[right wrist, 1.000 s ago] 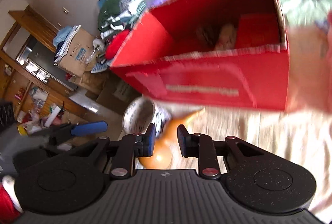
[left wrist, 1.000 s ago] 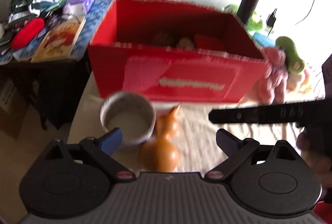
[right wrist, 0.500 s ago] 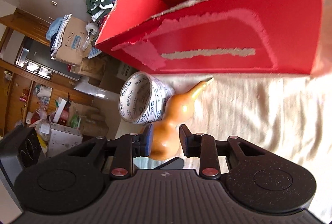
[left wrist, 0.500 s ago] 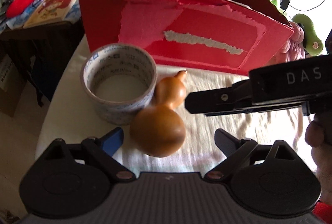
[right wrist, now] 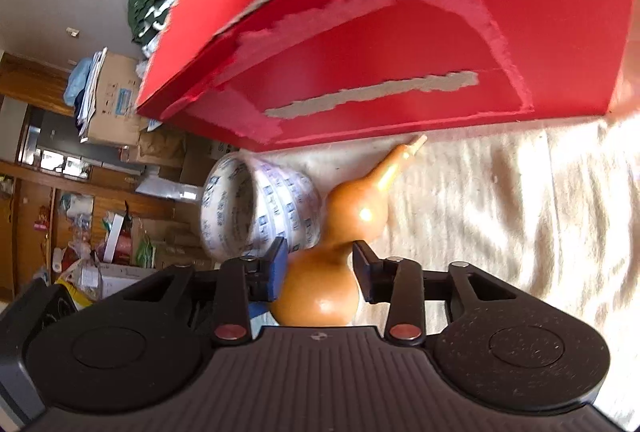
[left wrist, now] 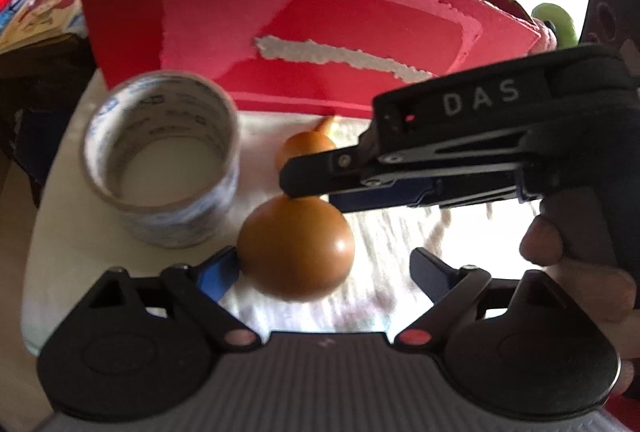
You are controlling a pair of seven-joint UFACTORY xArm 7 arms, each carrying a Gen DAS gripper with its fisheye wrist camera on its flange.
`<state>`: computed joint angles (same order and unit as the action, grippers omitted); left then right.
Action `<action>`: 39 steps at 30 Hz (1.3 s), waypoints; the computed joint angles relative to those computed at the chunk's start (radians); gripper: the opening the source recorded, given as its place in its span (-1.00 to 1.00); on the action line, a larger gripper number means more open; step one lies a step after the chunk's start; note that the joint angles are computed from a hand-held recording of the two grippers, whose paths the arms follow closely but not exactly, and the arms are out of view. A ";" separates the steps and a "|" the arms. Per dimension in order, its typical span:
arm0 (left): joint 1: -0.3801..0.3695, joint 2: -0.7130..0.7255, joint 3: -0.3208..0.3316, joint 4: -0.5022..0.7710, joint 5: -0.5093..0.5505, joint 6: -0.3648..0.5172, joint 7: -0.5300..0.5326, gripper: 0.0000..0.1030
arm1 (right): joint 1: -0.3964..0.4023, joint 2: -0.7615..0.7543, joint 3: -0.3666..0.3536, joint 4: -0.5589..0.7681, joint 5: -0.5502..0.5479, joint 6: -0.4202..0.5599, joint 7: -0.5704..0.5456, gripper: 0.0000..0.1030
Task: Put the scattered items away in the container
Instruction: 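Move the right gripper to the orange bottle gourd and grasp its waist, then lift the gourd with the right gripper toward the red box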
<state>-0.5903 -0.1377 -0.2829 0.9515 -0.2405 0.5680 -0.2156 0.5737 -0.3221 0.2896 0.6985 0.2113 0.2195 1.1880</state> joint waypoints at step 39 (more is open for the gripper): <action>-0.146 0.236 -0.105 0.469 -0.192 0.071 0.472 0.23 | -0.213 -0.770 0.229 -0.149 -0.229 0.557 0.492 -0.37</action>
<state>-0.7365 0.0979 -0.3881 1.4201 -0.4321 0.6387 0.2562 0.3604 -1.0925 0.5190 0.5490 -0.0175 0.7764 1.6799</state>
